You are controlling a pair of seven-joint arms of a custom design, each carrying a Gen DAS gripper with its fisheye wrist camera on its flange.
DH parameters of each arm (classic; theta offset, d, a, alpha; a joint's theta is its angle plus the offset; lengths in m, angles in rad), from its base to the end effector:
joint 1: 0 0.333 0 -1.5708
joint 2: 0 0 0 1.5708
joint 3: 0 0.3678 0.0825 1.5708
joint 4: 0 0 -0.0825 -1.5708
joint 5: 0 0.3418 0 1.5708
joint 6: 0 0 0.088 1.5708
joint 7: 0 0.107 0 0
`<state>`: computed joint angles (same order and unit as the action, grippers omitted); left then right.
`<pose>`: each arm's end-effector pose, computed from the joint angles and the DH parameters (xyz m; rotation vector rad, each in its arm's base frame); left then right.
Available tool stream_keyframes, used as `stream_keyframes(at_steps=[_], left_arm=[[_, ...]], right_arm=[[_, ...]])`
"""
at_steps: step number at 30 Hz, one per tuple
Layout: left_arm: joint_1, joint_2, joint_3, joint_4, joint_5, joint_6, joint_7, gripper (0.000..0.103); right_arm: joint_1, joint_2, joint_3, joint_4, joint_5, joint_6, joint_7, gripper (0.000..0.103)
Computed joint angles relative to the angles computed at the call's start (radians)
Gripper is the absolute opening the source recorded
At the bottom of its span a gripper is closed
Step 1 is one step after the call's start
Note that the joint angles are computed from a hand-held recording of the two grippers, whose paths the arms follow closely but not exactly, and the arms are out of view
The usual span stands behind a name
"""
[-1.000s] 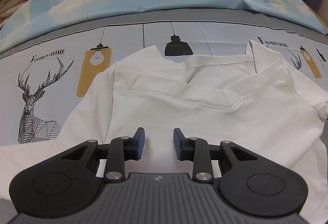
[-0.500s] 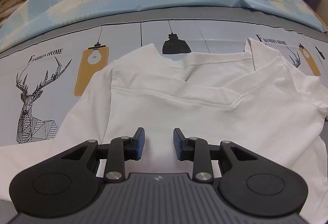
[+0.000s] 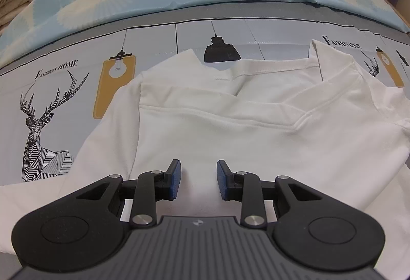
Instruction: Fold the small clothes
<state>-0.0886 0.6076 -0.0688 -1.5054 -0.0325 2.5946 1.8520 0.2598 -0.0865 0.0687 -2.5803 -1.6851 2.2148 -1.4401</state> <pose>0.7334 -0.1027 0.4288 -1.5404 2.3063 -0.5142 0.3954 0.1006 0.3788 0.0243 2.1298 -0.9103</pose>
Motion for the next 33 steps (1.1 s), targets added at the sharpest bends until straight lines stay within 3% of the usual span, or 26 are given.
stream_keyframes(at_steps=[1, 2, 3, 5, 8, 11, 13, 14, 15, 16, 18, 22, 27, 30, 33], left_arm=[[0.001, 0.001, -0.002, 0.002, -0.001, -0.003, 0.002, 0.034], [0.005, 0.001, -0.007, 0.004, -0.005, -0.007, 0.009, 0.034], [0.014, 0.001, -0.016, 0.007, -0.012, -0.010, 0.024, 0.034], [0.025, -0.004, -0.028, 0.006, -0.029, -0.013, 0.044, 0.034], [0.042, -0.014, -0.047, 0.003, -0.056, -0.026, 0.082, 0.034], [0.068, -0.034, -0.075, -0.012, -0.102, -0.044, 0.136, 0.034], [0.083, -0.050, -0.087, -0.029, -0.135, -0.048, 0.170, 0.034], [0.087, -0.059, -0.088, -0.040, -0.148, -0.042, 0.182, 0.034], [0.089, -0.070, -0.086, -0.054, -0.158, -0.031, 0.188, 0.034], [0.096, -0.083, -0.090, -0.072, -0.174, -0.015, 0.201, 0.034], [0.120, -0.114, -0.112, -0.113, -0.224, 0.027, 0.245, 0.034], [0.179, -0.214, -0.163, -0.229, -0.367, 0.123, 0.361, 0.034], [0.290, -0.394, -0.225, -0.388, -0.652, 0.115, 0.643, 0.034], [0.337, -0.502, -0.187, -0.484, -0.788, 0.024, 0.756, 0.034], [0.351, -0.579, -0.114, -0.589, -0.821, -0.058, 0.773, 0.031]], right_arm=[[0.007, -0.010, 0.043, 0.009, 0.036, -0.116, -0.076, 0.006], [0.019, -0.019, 0.052, 0.017, 0.085, -0.175, -0.119, 0.006], [0.037, -0.026, 0.025, 0.026, 0.160, -0.180, -0.158, 0.007], [0.013, -0.016, 0.007, 0.042, 0.352, -0.129, -0.289, 0.008], [0.002, 0.033, -0.026, 0.058, 0.585, -0.052, -0.487, 0.017], [0.001, 0.040, 0.007, 0.073, 0.584, -0.098, -0.530, 0.039], [0.019, 0.026, 0.029, 0.069, 0.512, -0.132, -0.481, 0.049], [0.004, 0.018, 0.033, 0.063, 0.514, -0.104, -0.501, 0.049], [0.007, 0.023, 0.003, 0.070, 0.587, -0.051, -0.590, 0.042], [0.017, 0.036, -0.014, 0.090, 0.715, -0.054, -0.700, 0.038], [0.016, 0.036, 0.016, 0.150, 0.813, -0.165, -0.777, 0.040], [0.074, -0.014, 0.079, 0.232, 0.757, -0.262, -0.806, 0.040], [0.156, -0.053, 0.142, 0.334, 0.668, -0.201, -0.952, 0.040], [0.209, -0.066, 0.178, 0.364, 0.637, -0.110, -1.017, 0.040], [0.258, -0.073, 0.213, 0.359, 0.645, -0.012, -1.047, 0.040]])
